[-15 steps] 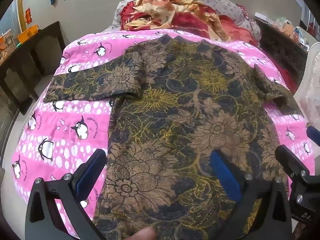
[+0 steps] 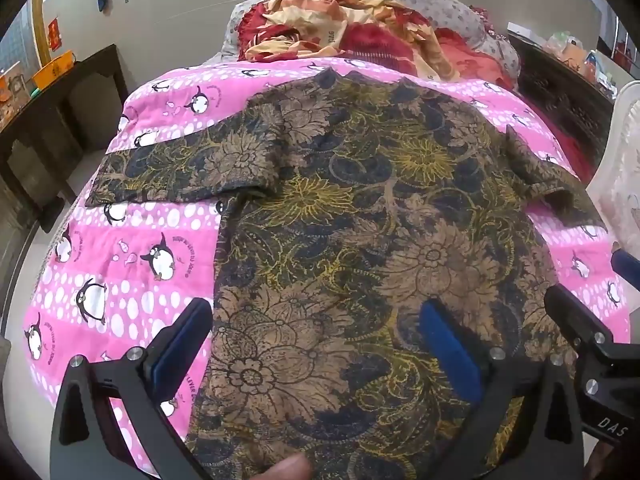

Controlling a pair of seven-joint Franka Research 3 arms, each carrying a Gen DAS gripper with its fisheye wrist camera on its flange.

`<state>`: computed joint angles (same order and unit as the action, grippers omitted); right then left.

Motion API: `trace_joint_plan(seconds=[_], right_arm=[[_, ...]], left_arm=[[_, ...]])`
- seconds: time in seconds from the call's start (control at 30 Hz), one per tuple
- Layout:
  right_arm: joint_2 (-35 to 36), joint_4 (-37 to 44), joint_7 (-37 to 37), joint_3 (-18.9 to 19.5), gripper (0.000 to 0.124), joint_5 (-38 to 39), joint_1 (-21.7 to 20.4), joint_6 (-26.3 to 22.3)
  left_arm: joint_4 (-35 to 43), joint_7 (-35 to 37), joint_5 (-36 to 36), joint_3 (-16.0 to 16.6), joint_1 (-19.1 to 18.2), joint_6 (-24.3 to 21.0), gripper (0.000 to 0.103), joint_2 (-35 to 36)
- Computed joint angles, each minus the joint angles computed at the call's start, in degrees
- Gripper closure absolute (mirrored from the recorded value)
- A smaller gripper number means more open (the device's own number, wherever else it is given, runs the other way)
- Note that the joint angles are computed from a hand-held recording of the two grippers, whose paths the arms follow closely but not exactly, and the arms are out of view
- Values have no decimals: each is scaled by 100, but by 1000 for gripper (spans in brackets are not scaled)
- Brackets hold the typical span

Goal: Fold small clothes

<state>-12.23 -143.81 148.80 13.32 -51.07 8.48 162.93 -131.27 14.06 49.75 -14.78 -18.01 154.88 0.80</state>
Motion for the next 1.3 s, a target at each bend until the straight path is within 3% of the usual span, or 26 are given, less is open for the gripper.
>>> trace_joint_plan(seconds=[1.3], right_arm=[[78,92,-174,-56,21,243,198,-243]], left_arm=[[53,54,-23,29,-81,18,0,141]])
